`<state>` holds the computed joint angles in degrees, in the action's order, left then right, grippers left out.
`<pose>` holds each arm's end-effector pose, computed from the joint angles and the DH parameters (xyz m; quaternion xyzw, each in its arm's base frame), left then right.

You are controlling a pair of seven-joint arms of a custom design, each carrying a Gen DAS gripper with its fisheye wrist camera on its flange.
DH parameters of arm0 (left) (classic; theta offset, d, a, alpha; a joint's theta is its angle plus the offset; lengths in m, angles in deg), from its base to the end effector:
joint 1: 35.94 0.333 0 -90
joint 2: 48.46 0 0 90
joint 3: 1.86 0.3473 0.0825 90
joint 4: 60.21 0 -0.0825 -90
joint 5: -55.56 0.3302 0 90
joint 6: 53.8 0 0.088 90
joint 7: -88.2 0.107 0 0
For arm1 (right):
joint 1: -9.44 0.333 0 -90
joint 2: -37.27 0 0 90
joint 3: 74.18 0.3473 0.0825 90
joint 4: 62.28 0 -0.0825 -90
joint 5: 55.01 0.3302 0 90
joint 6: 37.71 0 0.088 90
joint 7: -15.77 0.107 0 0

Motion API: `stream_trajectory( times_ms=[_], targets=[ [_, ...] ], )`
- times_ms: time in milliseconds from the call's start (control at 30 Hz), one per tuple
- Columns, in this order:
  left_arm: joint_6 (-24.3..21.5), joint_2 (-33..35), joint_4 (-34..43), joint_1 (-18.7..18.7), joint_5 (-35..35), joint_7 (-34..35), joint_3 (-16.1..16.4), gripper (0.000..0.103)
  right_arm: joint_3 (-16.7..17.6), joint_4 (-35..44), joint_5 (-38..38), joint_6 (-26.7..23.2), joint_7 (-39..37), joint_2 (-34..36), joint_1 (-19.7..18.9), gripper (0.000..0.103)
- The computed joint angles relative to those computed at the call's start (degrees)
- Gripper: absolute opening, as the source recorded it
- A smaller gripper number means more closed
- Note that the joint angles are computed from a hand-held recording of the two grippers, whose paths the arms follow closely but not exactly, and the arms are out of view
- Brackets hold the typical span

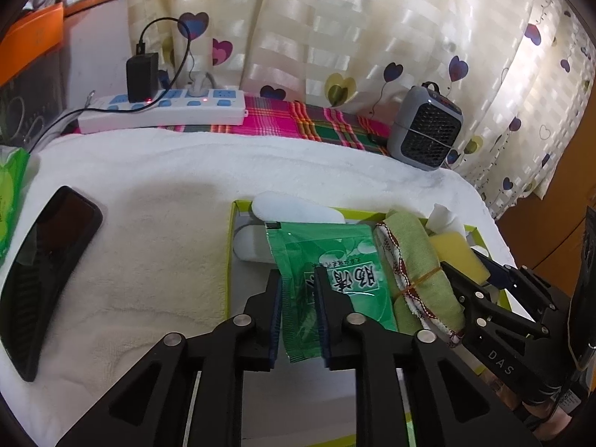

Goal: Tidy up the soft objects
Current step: 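Lower the packet and sponge into the box and open both grippers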

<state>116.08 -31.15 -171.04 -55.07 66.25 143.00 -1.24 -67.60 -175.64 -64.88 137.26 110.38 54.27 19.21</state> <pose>0.5921 -0.2123 0.4788 -0.6981 0.6200 -0.3216 0.1573 0.5956 0.1805 0.4763 -0.7580 0.5294 -0.2361 0.2990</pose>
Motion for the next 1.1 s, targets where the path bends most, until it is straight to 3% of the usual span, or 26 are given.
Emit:
stream_trajectory(
  times_ms=[333, 500, 667, 900, 967, 1000, 1100],
  targets=[
    [-1.05, 0.19, 0.34, -0.22, 0.44, -0.35, 0.28, 0.030, 3.07, -0.90, 3.24, 1.60, -1.93, -0.04, -2.71, 0.047],
    [-0.82, -0.03, 0.10, -0.10, 0.49, -0.31, -0.06, 0.032, 2.00, -0.93, 2.90, 1.64, -1.19, -0.11, -1.69, 0.047],
    [-0.88, 0.17, 0.40, 0.16, 0.50, 0.13, -0.35, 0.035, 3.18, -1.15, 3.91, 1.79, -1.69, -0.24, -2.69, 0.047],
    [-0.59, -0.05, 0.17, 0.05, 0.10, 0.67, -0.43, 0.041, 10.70, -1.45, 11.20, 1.11, -7.94, -0.40, -9.12, 0.050],
    [-0.36, -0.02, 0.11, 0.09, 0.04, 0.77, -0.50, 0.042, 15.30, -1.50, 16.08, 0.38, -12.15, -0.55, -13.06, 0.052],
    [-0.32, -0.03, 0.08, 0.06, 0.01, 0.76, -0.47, 0.042, 19.25, -1.62, 20.05, 0.31, -15.68, -0.59, -16.48, 0.053],
    [0.02, -0.25, -0.22, -0.08, 0.08, 0.73, -0.31, 0.043, 24.24, -1.80, 27.19, 0.11, -21.64, -0.99, -20.90, 0.057]
  ],
)
